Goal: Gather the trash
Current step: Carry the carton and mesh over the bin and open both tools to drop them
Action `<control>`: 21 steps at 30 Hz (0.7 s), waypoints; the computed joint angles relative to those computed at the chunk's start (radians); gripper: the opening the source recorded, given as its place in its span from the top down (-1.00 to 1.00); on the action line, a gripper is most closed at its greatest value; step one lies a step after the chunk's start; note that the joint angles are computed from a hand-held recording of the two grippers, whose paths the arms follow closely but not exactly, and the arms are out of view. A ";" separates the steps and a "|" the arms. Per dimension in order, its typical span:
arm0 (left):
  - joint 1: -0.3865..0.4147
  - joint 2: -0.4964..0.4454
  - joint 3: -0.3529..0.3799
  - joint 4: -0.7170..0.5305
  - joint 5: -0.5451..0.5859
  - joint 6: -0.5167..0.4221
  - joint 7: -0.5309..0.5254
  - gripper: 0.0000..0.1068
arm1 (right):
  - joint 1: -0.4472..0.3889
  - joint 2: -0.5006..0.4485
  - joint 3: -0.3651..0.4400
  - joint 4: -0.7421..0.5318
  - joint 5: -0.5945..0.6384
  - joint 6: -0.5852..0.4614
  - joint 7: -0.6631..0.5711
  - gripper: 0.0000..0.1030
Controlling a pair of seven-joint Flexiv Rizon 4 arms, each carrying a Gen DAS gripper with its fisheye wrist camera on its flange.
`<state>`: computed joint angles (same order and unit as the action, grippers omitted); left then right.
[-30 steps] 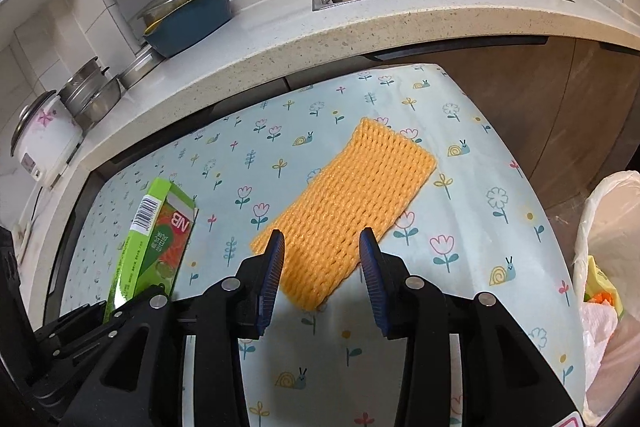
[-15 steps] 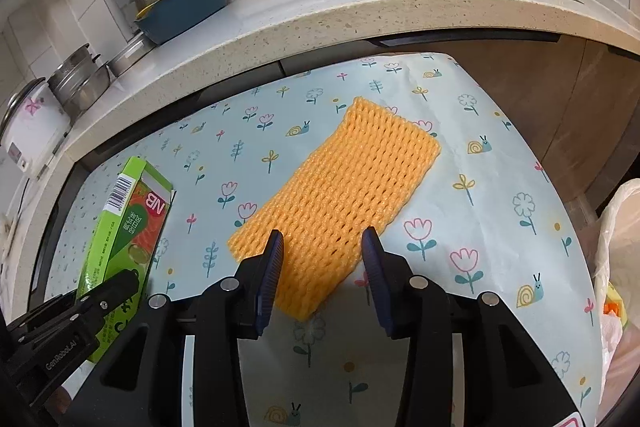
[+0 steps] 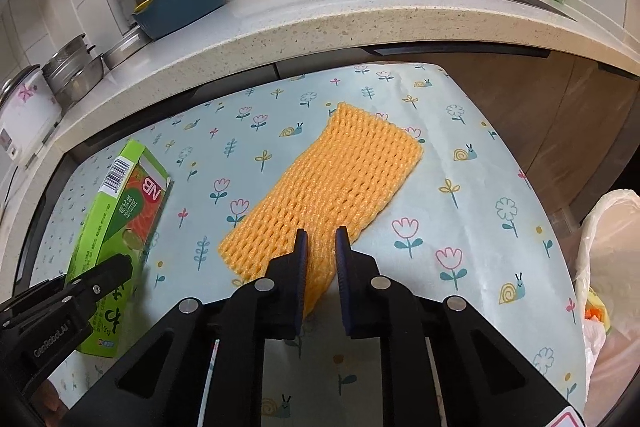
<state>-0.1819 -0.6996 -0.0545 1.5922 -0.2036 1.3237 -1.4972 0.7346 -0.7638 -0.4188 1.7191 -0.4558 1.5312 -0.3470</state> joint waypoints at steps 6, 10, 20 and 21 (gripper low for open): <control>-0.014 0.034 -0.012 0.033 0.003 0.015 -0.003 0.61 | 0.089 0.049 -0.103 0.109 0.026 0.075 0.009 0.81; -0.029 0.061 -0.022 0.053 0.005 0.023 -0.001 0.61 | 0.193 0.086 -0.217 0.200 0.087 0.127 -0.009 0.81; -0.105 0.133 -0.047 0.101 0.027 0.052 0.006 0.61 | 0.485 0.173 -0.526 0.444 0.286 0.230 -0.113 0.81; -0.113 0.137 -0.049 0.102 0.029 0.053 0.005 0.61 | 0.516 0.182 -0.558 0.469 0.308 0.237 -0.127 0.81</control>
<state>-0.2951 -0.5626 -0.1033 1.6937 -0.1747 1.3767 -1.4922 1.2502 -0.5820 -0.9773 2.1880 -0.1476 1.7677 -0.4736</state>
